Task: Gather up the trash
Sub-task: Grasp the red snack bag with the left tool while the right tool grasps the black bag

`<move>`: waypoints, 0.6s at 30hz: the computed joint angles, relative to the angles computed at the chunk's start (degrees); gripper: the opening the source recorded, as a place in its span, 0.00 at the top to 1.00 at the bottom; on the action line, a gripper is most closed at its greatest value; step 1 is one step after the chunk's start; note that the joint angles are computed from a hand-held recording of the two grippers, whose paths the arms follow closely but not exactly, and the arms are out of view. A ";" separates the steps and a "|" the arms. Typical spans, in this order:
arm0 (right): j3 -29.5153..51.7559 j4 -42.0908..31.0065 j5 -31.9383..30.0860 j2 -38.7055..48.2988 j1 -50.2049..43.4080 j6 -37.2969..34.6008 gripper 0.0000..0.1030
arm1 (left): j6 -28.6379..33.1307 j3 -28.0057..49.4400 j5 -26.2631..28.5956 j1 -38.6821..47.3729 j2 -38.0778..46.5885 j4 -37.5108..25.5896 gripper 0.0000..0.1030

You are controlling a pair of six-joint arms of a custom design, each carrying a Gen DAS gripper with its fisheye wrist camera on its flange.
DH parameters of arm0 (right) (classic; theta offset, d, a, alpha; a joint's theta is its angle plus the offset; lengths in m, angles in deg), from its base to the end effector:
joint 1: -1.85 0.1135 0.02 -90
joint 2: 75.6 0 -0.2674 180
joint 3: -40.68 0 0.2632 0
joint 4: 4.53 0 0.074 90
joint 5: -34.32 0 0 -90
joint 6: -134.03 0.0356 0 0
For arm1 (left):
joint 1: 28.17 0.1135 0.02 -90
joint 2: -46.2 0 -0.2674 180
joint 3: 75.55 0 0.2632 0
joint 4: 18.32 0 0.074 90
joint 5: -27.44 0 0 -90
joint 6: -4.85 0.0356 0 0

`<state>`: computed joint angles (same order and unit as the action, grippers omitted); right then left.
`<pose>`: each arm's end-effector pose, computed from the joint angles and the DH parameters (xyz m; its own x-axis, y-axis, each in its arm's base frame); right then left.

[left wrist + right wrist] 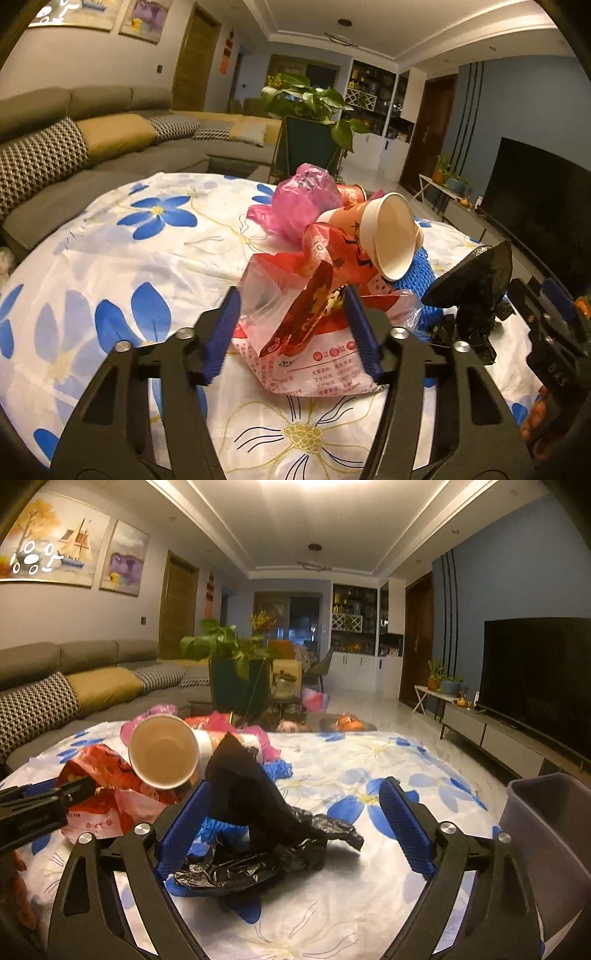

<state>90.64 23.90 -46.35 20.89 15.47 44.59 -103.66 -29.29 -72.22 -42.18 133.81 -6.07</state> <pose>0.3270 0.0733 0.1543 -0.3027 -0.0634 -0.9510 -0.0796 0.9960 -0.0411 0.2942 -0.0673 0.1537 -0.4781 -0.2033 -0.8545 -0.0584 0.9781 -0.2000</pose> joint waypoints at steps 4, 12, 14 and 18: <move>1.27 -2.23 -1.41 0.38 -0.51 0.01 0.21 | 0.76 0.62 0.76 -0.25 0.64 -0.60 0.66; 6.82 -10.06 -3.85 3.51 -0.81 -0.35 0.59 | 2.27 0.00 1.46 -1.25 -0.34 -0.26 0.91; 7.40 -11.11 -4.34 3.79 -1.02 -0.24 0.74 | 2.37 -0.46 1.52 -1.48 -1.06 -0.36 0.92; 6.61 -9.82 -4.33 3.59 -1.12 0.14 0.84 | 1.46 -2.56 0.30 -2.43 -4.38 -0.61 0.93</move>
